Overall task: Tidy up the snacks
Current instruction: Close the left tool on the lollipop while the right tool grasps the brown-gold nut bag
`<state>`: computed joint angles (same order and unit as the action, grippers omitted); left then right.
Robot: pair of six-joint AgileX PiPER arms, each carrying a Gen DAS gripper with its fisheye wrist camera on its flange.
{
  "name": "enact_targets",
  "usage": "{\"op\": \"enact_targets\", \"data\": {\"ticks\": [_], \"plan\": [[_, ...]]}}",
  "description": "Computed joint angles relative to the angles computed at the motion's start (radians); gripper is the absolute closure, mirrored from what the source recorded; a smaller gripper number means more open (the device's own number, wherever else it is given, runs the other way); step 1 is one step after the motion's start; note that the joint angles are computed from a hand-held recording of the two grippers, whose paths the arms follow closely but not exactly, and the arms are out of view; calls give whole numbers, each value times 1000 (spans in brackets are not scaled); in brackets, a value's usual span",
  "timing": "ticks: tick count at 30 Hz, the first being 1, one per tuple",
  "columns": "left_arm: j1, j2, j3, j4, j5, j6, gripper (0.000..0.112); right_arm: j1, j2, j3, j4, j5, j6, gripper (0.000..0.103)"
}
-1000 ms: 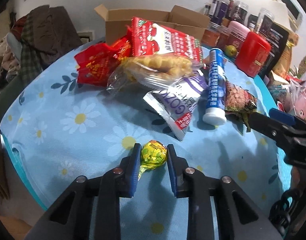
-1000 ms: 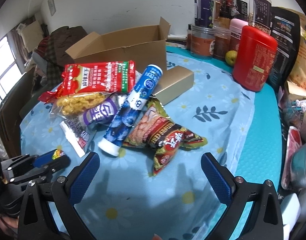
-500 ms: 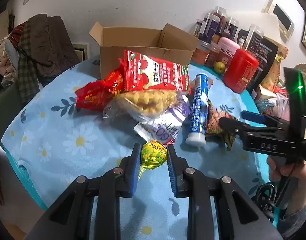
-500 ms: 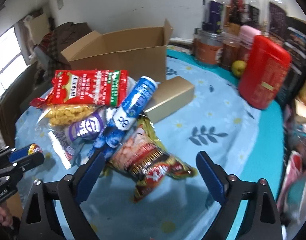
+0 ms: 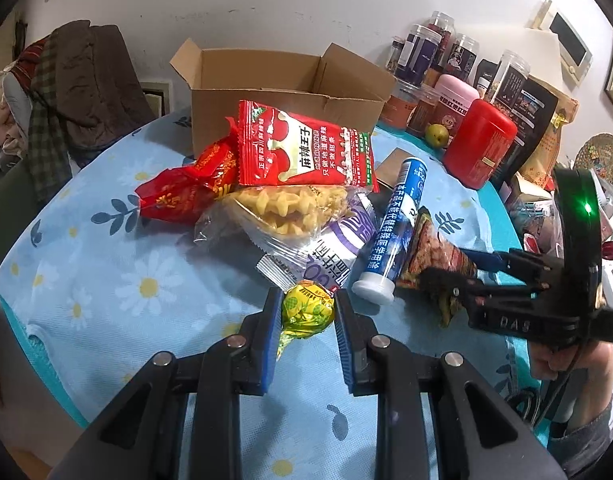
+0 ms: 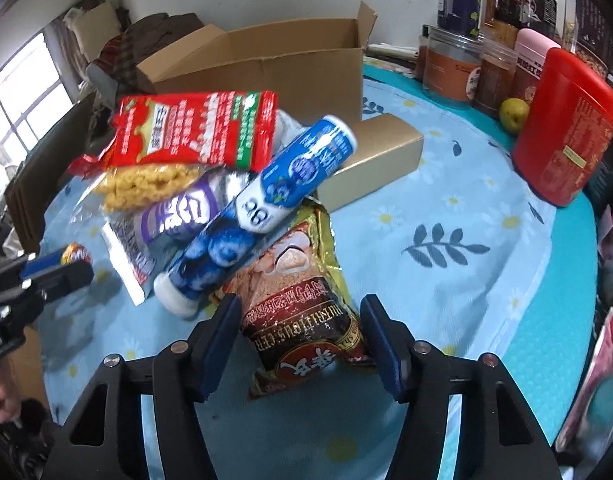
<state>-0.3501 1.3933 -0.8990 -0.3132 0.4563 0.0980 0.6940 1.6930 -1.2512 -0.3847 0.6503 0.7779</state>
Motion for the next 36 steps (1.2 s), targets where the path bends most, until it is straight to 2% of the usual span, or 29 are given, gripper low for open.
{"op": "enact_targets", "data": {"ticks": [6,14,23,29,36], "plan": [[11,-6,12,-35,8,37,87,43,-37,57,-79,-5,112,61],[16,-58,45,-53,17,61,87,91,-140,185,-167,-62,344,64],[15,-136,44,-58,59,71,87,218,-228,204,-265,9,507,64],[29,-151,-8,-90,90,110,87,242,-250,141,-255,55,464,64],[64,-97,-138,-151,118,187,87,216,-235,14,-205,101,334,64]]}}
